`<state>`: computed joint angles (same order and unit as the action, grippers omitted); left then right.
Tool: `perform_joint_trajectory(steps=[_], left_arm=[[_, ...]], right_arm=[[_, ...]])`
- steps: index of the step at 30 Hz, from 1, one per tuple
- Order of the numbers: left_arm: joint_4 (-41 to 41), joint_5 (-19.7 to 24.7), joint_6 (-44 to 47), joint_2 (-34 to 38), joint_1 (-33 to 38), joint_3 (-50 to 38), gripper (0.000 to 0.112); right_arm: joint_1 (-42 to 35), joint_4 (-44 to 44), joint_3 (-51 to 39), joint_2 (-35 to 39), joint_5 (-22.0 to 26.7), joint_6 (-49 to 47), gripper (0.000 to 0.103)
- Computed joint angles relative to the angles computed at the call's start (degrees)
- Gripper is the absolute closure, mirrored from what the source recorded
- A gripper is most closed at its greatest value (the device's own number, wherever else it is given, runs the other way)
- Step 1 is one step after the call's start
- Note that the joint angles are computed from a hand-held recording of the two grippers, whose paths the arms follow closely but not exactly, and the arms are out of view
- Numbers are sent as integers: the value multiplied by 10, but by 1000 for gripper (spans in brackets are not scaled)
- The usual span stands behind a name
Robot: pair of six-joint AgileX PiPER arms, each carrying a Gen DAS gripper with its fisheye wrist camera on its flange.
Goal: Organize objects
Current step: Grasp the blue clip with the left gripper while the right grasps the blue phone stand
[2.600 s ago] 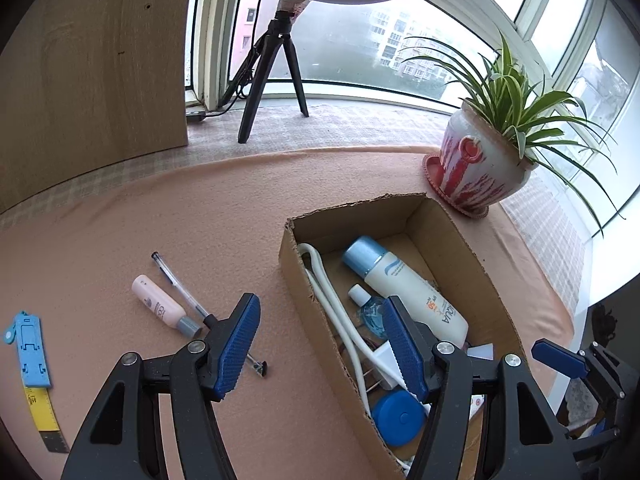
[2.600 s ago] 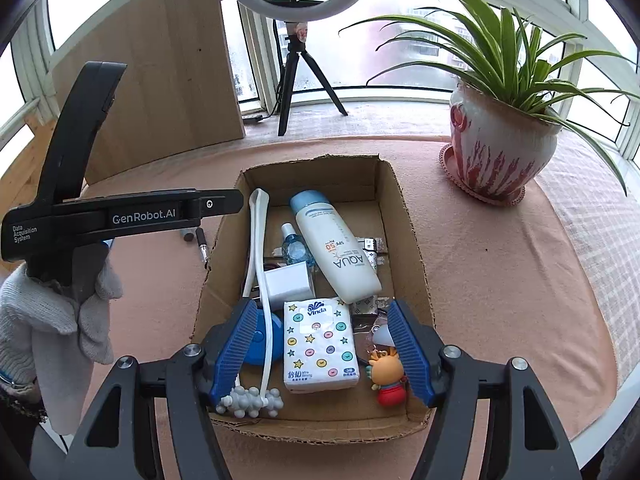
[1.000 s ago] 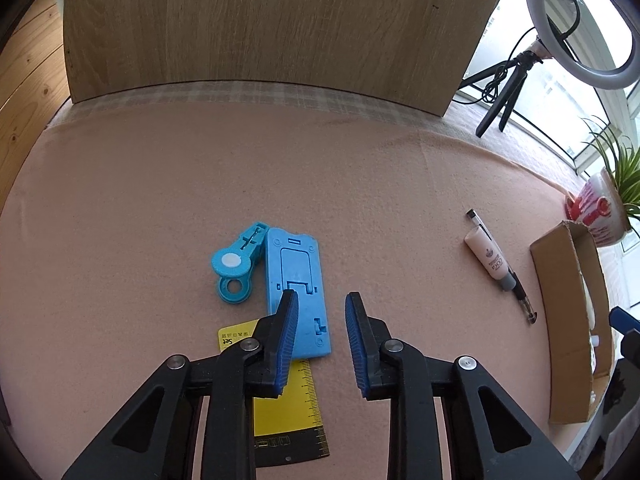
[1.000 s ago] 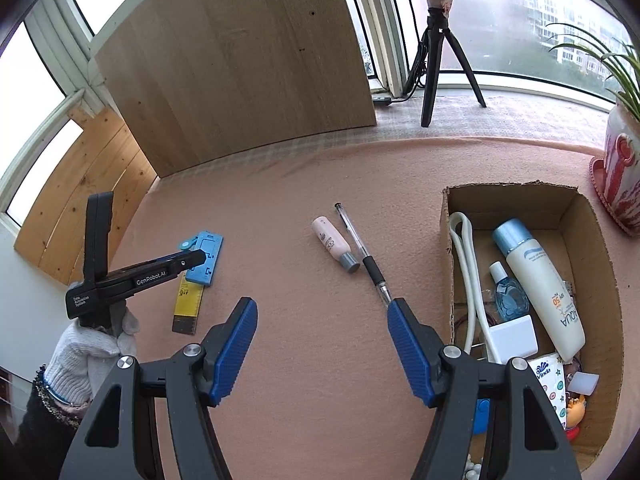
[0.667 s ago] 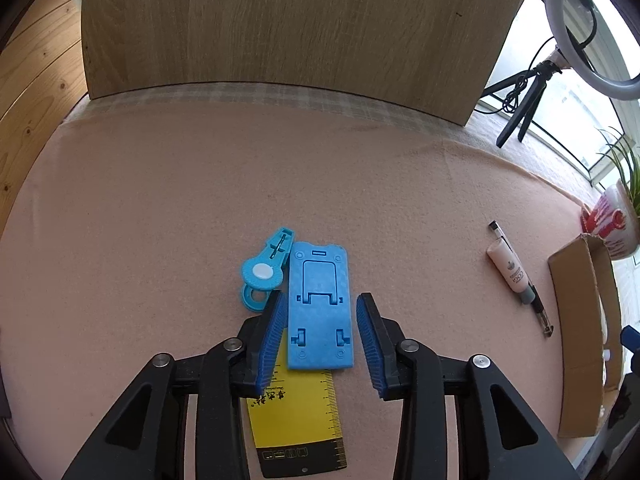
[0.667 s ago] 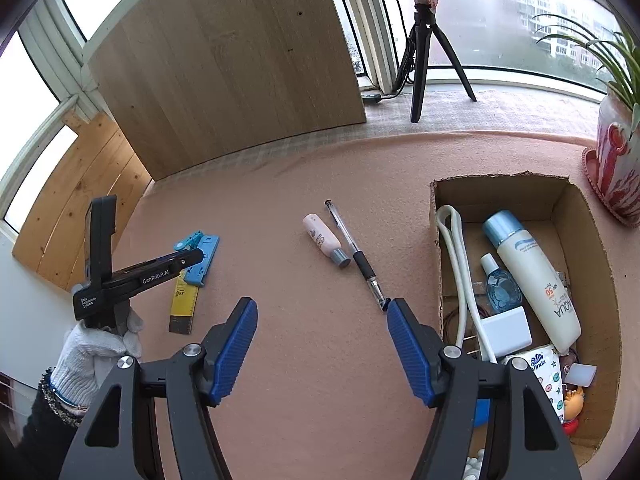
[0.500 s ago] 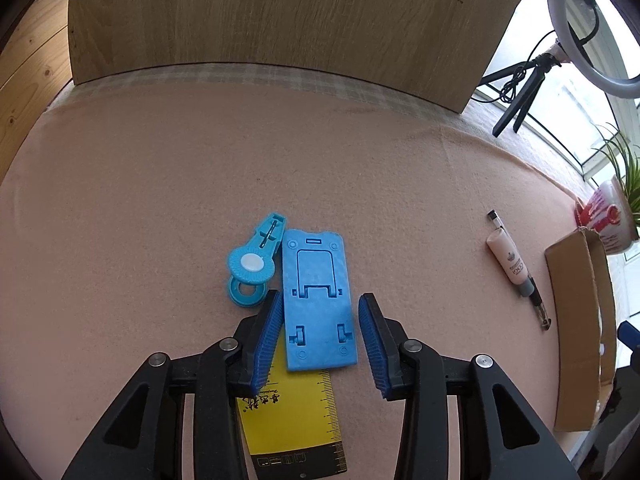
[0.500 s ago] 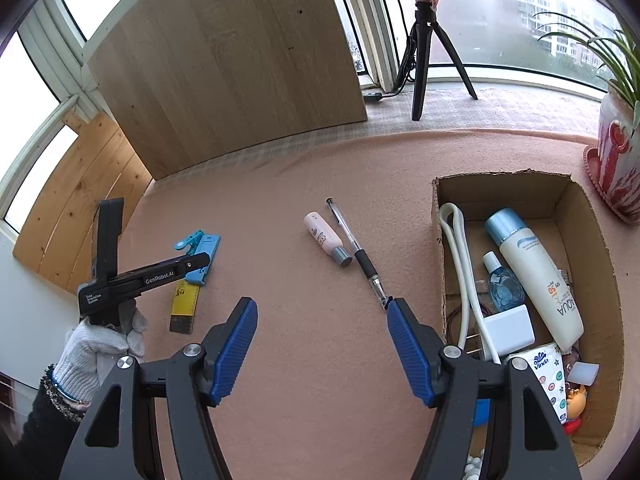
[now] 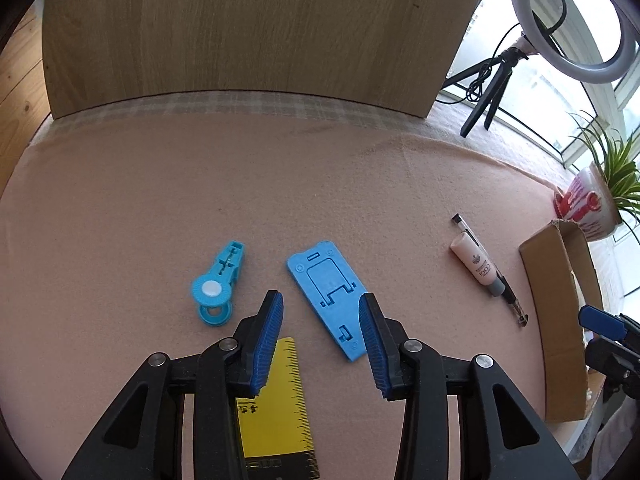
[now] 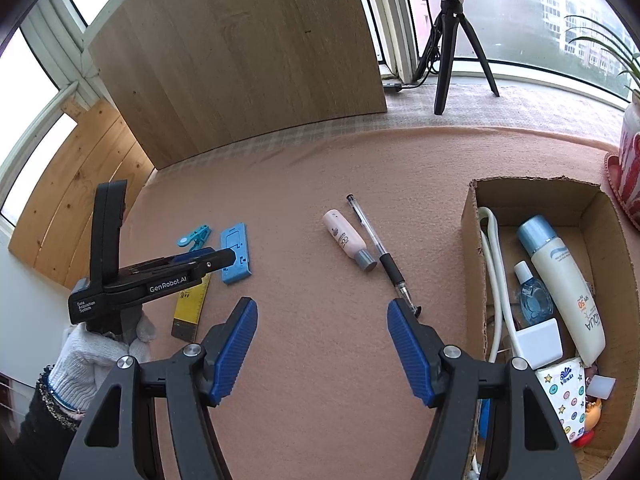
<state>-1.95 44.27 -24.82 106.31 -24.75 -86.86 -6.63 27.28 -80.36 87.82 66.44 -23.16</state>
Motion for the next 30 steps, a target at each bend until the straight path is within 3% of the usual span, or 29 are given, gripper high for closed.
perform_joint_trajectory(steps=[3, 16, 23, 30], left_arm=[[30, -1, -8, -15, 18, 11, 70], [8, 8, 65, -14, 76, 20, 69], [59, 24, 70, 16, 66, -3, 67], [66, 23, 89, 45, 63, -21, 67]], right_arm=[[38, -10, -12, 16, -13, 21, 39], [214, -89, -107, 141, -48, 124, 39], [263, -147, -124, 179, -66, 156, 40], [289, -197, -141, 209, -61, 182, 50]])
